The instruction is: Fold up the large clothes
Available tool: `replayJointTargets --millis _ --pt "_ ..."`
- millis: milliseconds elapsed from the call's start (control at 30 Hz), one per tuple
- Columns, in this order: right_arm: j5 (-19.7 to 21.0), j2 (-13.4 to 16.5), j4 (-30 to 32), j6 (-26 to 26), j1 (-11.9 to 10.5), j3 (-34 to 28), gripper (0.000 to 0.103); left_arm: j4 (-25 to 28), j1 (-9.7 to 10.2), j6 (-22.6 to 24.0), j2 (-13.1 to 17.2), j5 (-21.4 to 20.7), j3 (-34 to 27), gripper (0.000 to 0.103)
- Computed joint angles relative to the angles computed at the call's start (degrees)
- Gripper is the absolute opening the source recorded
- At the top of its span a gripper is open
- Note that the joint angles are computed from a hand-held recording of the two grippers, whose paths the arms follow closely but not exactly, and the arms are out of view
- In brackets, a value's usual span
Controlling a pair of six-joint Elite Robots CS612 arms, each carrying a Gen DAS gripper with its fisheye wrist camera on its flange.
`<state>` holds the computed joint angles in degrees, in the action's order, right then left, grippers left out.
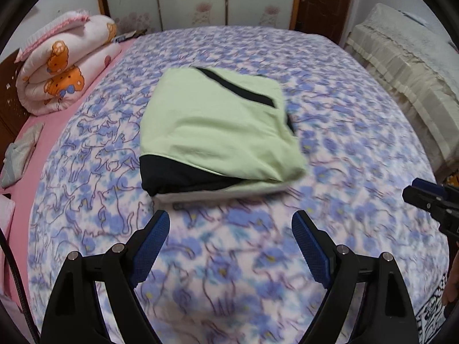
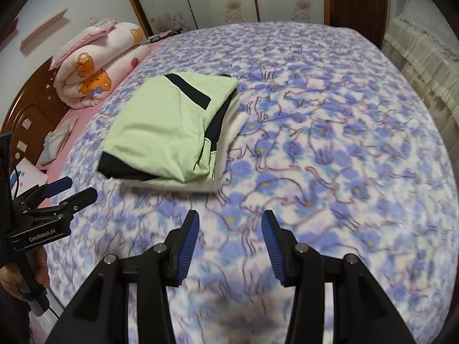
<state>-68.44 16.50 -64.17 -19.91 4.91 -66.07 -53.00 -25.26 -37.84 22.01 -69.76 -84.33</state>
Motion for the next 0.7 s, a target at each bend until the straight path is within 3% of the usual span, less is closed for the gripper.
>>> replayJointTargets --millis 233,400,433,533,700 --pt "0.25 2.36 5.45 -3.16 -2.17 -10.23 0.046 2.23 -4.74 -2.47 -0.07 2.28 -4.57 0.087" --pt "0.34 5.24 8.90 -4.41 -3.42 -16.97 0.046 4.04 -8.61 -7.35 1.34 4.53 -8.39 0.088" --pt "0.39 6.16 9.52 -4.27 -3.82 -18.80 0.046 4.49 -9.21 -8.55 1.65 4.73 -9.05 0.092" --pt "0.86 8.43 10.60 -3.25 -4.96 -23.21 0.055 6.16 -11.29 -13.33 2.78 5.13 -11.14 0.099" --pt "2.56 11.62 11.72 0.35 -7.14 -29.77 0.064 10.70 -15.77 -18.29 4.31 10.26 -13.35 0.102"
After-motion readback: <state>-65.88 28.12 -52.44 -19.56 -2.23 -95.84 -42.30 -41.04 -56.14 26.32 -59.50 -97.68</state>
